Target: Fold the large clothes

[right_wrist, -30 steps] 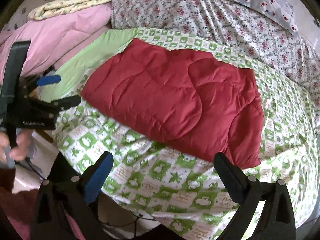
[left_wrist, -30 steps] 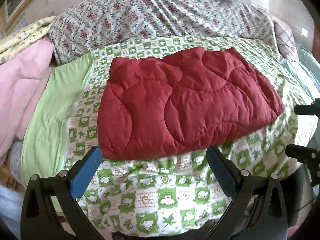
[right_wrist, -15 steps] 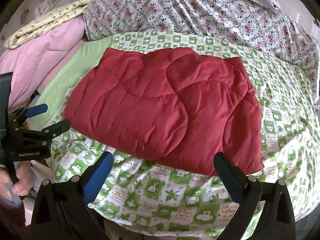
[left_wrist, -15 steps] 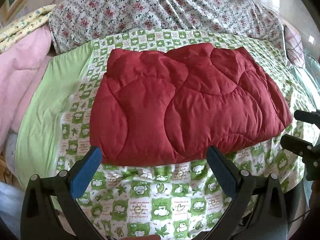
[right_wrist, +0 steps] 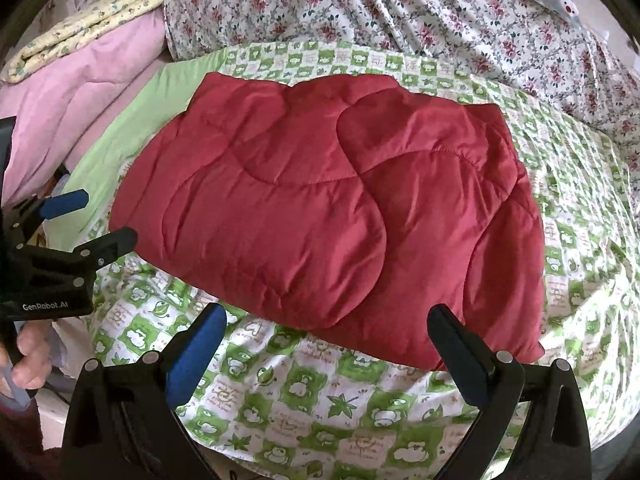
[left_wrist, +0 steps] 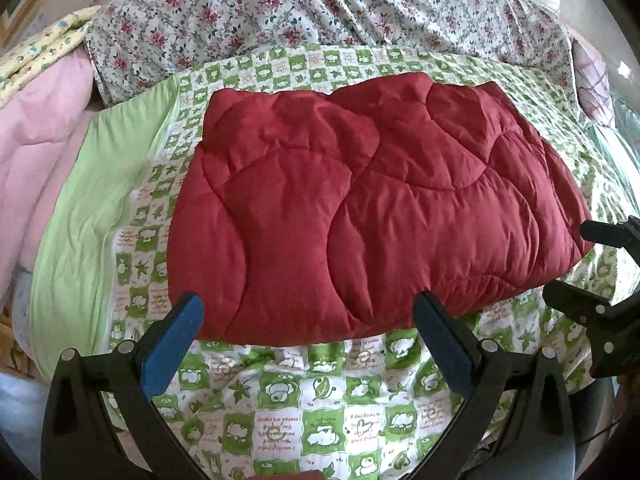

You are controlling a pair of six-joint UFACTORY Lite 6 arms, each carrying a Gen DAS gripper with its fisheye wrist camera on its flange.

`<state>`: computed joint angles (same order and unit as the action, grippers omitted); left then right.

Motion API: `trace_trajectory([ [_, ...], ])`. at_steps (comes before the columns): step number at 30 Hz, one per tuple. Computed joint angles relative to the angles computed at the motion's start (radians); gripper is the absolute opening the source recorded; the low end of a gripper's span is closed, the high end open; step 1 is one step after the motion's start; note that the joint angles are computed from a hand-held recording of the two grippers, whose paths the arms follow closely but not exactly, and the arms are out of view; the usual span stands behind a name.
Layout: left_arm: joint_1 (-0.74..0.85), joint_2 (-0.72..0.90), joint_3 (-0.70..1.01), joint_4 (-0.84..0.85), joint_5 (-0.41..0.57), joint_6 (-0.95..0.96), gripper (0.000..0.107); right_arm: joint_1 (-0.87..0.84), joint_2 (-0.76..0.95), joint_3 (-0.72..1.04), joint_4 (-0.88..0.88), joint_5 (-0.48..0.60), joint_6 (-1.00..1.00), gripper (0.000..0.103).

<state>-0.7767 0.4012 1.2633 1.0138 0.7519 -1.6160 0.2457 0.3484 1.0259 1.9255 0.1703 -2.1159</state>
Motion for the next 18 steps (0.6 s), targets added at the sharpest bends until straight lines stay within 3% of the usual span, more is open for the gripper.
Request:
trace_trajectory([
  [18, 0.03, 0.024, 0.034, -0.025, -0.019, 0.051, 0.103, -0.006, 0.049, 0.09, -0.255, -0.007, 0.254, 0.101],
])
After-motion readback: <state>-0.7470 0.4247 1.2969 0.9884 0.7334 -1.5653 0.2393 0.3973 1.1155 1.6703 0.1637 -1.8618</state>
